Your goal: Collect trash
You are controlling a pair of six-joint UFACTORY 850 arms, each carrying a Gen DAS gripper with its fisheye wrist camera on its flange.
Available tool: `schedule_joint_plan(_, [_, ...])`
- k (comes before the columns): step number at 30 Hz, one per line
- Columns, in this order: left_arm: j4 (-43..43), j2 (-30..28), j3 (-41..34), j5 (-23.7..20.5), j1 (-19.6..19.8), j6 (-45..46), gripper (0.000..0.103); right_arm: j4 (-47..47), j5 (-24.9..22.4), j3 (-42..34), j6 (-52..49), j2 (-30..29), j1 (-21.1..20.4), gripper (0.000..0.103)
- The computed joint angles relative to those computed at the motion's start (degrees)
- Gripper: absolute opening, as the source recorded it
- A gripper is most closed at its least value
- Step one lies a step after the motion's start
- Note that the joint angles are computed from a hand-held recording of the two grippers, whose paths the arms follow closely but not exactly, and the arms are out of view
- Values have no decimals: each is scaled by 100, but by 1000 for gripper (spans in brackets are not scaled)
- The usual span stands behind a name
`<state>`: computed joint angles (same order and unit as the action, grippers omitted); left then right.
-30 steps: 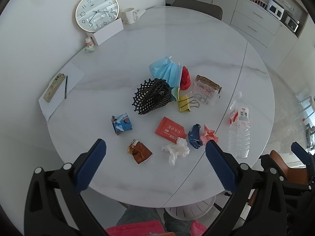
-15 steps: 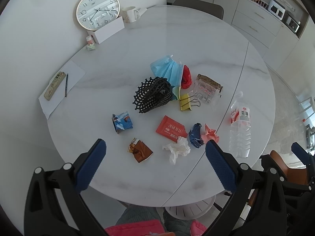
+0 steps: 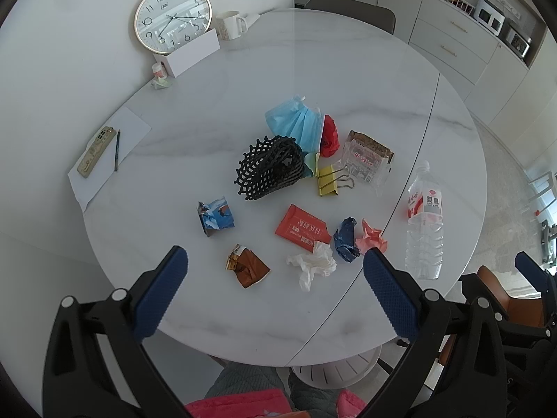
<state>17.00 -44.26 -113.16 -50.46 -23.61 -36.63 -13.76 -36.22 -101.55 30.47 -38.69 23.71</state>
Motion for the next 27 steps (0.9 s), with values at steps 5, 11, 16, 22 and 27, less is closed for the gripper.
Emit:
schedule_joint_plan(5, [-4,15,18,4,4,-10,97,-1,2,-6,6,-8,-3,101])
schedule_joint_plan(11, [59,21,66,67,-3,-22,97,45,-4,-21,-29,-25,-7,101])
schedule_joint_plan(16, [77,239,509,586,49,42,97,308,215,98,-300,13,-19,101])
schedule_joint_plan(22, [168,268,877,1068,150,61,97,811,608,316,-721,-58,-87,101])
schedule_joint_plan(27, [447,263,1230,1398,256,62,97,1256,845,361,-1109,-331,-130,101])
